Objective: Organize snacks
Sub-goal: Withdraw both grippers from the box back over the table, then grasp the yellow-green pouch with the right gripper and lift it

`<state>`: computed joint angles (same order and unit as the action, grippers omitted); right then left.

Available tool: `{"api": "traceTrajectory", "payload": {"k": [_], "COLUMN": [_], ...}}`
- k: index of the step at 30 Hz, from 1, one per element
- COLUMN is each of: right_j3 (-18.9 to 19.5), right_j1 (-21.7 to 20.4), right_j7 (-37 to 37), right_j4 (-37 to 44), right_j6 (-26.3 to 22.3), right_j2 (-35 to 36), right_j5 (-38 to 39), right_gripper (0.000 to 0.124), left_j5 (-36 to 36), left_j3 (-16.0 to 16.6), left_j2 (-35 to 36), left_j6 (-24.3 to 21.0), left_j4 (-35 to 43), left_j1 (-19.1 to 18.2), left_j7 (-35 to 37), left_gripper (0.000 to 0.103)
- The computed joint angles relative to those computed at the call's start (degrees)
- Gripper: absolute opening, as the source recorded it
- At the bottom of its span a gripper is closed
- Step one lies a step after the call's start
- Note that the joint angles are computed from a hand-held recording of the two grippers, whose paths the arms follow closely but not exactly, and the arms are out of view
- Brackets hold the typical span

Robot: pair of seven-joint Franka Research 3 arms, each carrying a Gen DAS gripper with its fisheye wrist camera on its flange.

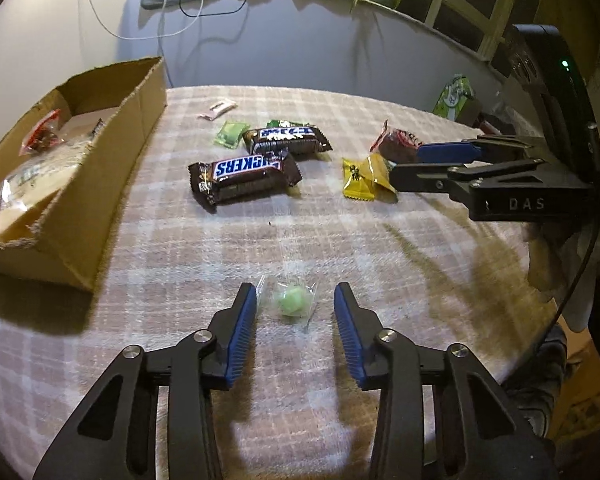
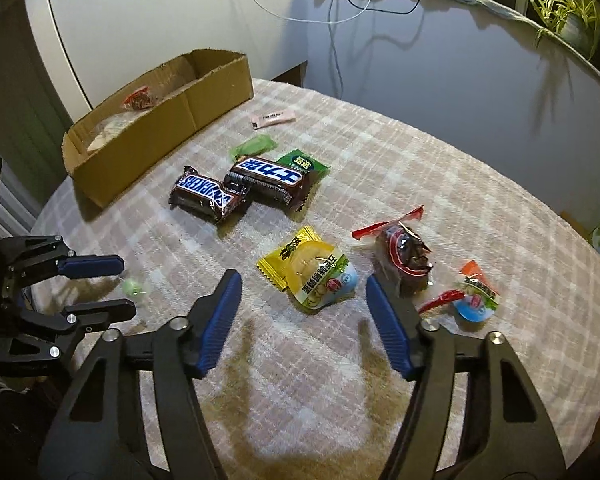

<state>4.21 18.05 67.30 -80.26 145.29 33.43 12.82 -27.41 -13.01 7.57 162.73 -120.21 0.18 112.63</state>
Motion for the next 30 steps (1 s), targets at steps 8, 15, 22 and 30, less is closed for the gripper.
{"api": "traceTrajectory", "payload": {"k": [8,15,22,30], "right_j3": [-0.9,-1.7,-2.1,-1.3], "right_j1": [0.4,1.5,1.9,0.8], "right_j7": [1.5,2.7,3.3,3.3], "right_j4": [4.8,7.8,7.2,3.2], "right_j6": [-2.3,-3.9,-3.4,-0.5], "right_j2": [3.7,6.1,5.8,2.9], "right_j5": [-1.1,-3.5,-4.9,-3.4], "right_gripper": [0.061,0.047,0.044,0.044], "left_j5": [4.7,6.3,5.7,1.6], "left_j3": [0.1,-0.5,-1.1,-1.4], "left_j2": [0.9,1.1,0.9,-0.6], "left_j6": [1.5,2.8,3.6,3.8], "left_j4": [0.1,-0.2,-0.7,-1.4], "left_j1": [-0.5,0.1,0.6,1.0], "left_j7": [-3.0,-4.0,-3.9,-1.4], "left_gripper": [0.025,0.022,0.021,0.021]}}
